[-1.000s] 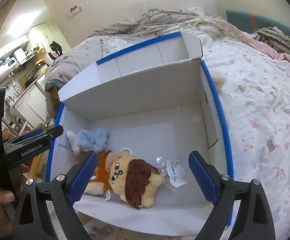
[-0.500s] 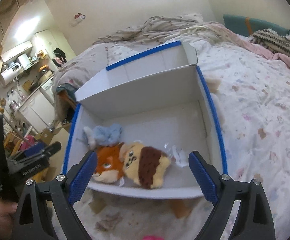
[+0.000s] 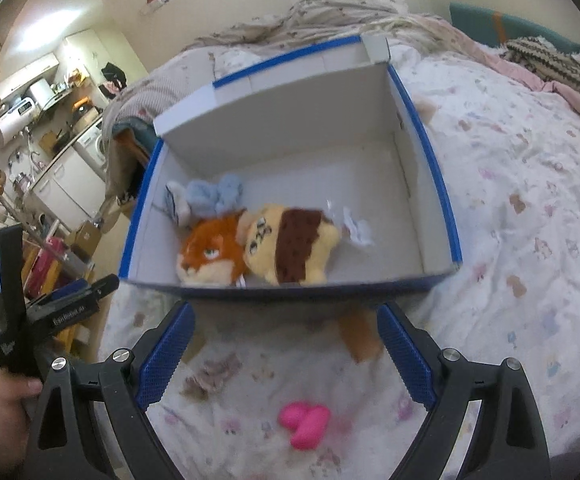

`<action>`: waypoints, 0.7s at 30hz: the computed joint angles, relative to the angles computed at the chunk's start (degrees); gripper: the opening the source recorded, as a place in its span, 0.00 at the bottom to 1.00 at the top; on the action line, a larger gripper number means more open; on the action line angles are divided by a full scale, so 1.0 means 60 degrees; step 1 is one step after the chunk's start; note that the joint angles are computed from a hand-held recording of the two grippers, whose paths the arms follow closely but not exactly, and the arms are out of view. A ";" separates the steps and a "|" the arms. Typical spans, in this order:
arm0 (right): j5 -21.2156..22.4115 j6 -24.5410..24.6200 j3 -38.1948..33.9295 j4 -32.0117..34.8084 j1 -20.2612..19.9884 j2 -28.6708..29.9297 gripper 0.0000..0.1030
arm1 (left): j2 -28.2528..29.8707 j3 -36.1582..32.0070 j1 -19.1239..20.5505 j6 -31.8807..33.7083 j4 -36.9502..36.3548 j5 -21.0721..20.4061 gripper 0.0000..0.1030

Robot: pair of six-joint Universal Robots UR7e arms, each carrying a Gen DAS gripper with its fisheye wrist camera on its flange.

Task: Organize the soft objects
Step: 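Lower the right tool onto the pink rubber toy on the bed and close it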

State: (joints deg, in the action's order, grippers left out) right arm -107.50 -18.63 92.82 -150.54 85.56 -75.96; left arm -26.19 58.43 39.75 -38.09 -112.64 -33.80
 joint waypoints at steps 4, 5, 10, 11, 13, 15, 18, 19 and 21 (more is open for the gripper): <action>-0.0018 0.0332 0.0186 0.0314 -0.0194 -0.0197 0.95 | -0.0076 0.0124 0.0069 -0.0331 0.0158 -0.0030 0.69; -0.0072 0.0406 0.0212 0.0353 -0.0226 -0.0213 0.95 | -0.0074 0.0093 0.0115 -0.0446 0.0240 -0.0184 0.69; -0.0367 0.0588 0.0090 0.0484 -0.0175 -0.0029 0.95 | 0.0145 -0.0360 0.0421 -0.0849 0.0930 -0.1714 0.69; -0.0452 0.0597 0.0069 0.0513 -0.0148 0.0021 0.95 | 0.0273 -0.0533 0.0496 -0.0635 0.1034 -0.2151 0.69; -0.0566 0.0613 0.0030 0.0614 -0.0109 0.0105 0.95 | 0.0598 -0.0994 0.0628 -0.0321 0.1468 -0.2831 0.68; -0.0604 0.0614 -0.0018 0.0739 -0.0090 0.0173 0.95 | 0.0900 -0.1353 0.0745 -0.0130 0.1824 -0.3408 0.63; -0.0466 0.0579 -0.0032 0.0922 -0.0123 0.0156 0.95 | 0.1158 -0.1579 0.0776 0.0183 0.1928 -0.3670 0.41; -0.0442 0.0568 -0.0024 0.0949 -0.0132 0.0137 0.95 | 0.1237 -0.1616 0.0731 0.0348 0.1917 -0.3531 0.42; -0.0441 0.0607 0.0022 0.0923 -0.0151 0.0097 0.95 | 0.1425 -0.1784 0.0652 0.0615 0.2022 -0.3206 0.42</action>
State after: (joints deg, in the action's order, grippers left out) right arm -110.15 -14.99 92.95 -145.00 84.66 -75.37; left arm -17.64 47.73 43.66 -34.40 -100.51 -53.04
